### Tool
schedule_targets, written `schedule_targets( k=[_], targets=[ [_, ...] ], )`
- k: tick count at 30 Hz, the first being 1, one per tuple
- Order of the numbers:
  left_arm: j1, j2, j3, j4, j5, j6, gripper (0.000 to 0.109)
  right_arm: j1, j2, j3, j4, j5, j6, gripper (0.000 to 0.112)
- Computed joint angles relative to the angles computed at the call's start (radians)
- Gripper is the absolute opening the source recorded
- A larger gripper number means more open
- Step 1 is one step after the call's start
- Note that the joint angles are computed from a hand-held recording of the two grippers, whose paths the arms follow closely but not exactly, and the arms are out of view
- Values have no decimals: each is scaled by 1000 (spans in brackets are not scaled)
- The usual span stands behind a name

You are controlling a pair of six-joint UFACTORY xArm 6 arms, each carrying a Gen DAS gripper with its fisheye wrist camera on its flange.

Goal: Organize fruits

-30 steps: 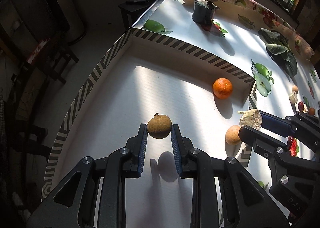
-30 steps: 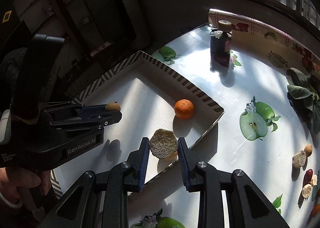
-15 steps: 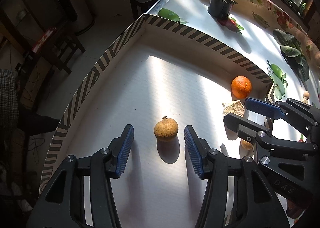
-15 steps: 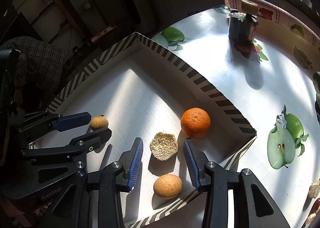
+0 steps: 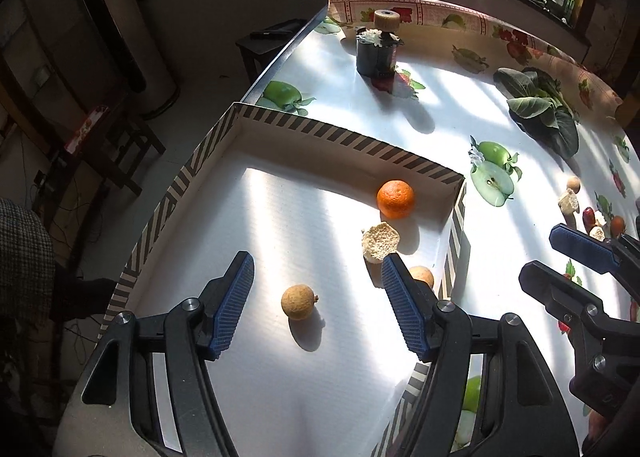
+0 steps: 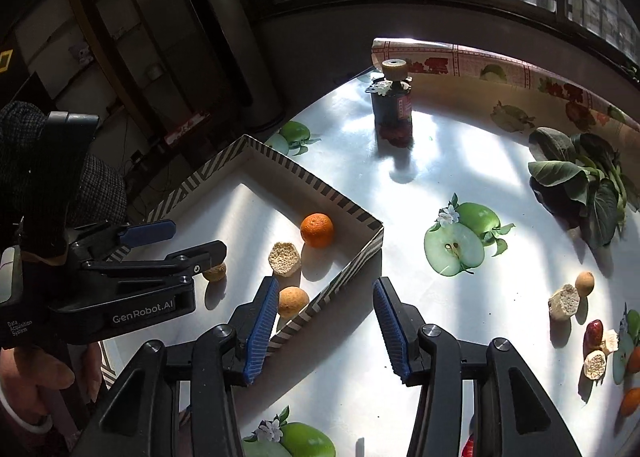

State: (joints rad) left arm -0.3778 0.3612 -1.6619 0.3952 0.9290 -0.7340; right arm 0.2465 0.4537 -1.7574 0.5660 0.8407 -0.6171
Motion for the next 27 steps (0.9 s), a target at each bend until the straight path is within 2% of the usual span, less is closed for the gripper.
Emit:
schedule_targets(
  k=[6, 13, 27],
  targets=[
    [-59, 64, -99, -16, -5, 37, 67, -60, -111, 154, -33, -67, 22, 48],
    [-129, 177, -264, -48, 28, 81, 67, -144, -211, 298, -70, -127, 57, 48],
    [-216, 422, -626, -126, 193, 148, 67, -312, -277, 405, -77, -111, 69, 48]
  ],
)
